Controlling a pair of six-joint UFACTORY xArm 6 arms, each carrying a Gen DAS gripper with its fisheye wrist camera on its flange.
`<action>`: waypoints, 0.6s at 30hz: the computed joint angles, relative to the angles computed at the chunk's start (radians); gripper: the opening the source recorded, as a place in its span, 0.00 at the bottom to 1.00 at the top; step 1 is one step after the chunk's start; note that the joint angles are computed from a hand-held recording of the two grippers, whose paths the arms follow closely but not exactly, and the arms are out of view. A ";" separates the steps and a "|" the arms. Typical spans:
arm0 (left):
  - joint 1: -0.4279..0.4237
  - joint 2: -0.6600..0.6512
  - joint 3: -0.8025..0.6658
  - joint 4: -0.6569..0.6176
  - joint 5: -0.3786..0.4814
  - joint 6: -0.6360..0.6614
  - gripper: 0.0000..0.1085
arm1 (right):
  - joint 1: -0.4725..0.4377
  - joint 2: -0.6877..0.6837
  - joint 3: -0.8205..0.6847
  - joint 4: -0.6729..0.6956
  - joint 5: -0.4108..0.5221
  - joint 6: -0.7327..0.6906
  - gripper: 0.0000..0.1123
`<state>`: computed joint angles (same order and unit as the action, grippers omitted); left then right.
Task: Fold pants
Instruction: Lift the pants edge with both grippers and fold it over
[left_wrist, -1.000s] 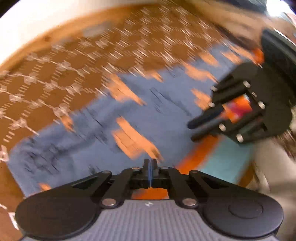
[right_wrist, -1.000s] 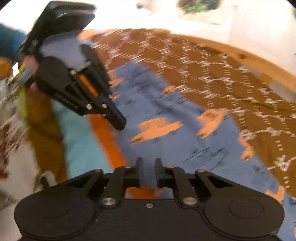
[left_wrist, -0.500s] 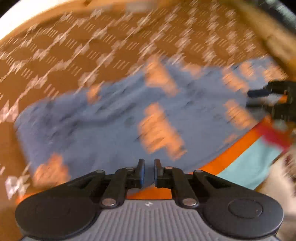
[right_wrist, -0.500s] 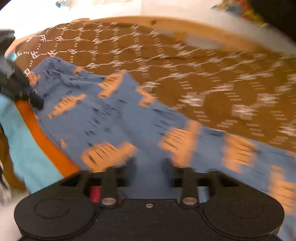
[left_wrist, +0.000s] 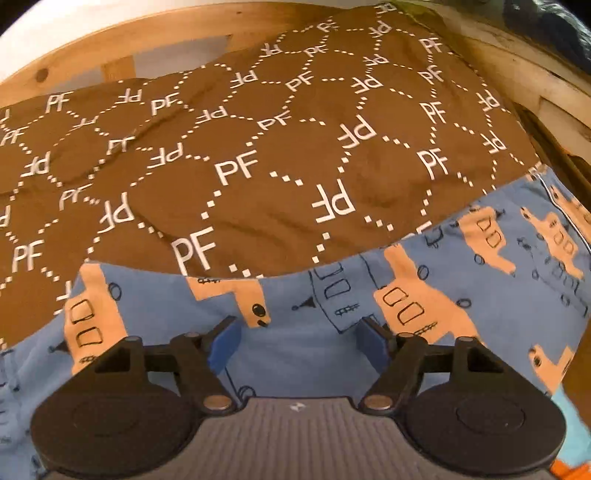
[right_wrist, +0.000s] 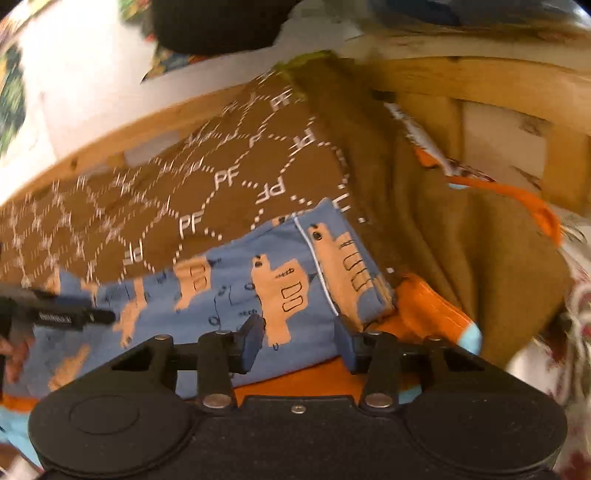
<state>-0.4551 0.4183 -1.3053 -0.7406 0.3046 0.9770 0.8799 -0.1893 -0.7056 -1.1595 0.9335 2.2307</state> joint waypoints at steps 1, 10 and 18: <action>-0.007 -0.015 0.011 0.030 -0.008 -0.029 0.70 | 0.021 -0.007 0.001 0.002 0.030 0.022 0.50; -0.128 0.049 -0.258 0.037 0.244 0.124 0.76 | 0.036 -0.034 0.028 0.012 0.138 0.026 0.55; -0.269 0.287 -0.504 0.185 0.188 0.011 0.81 | 0.016 -0.048 0.084 -0.073 0.080 0.046 0.49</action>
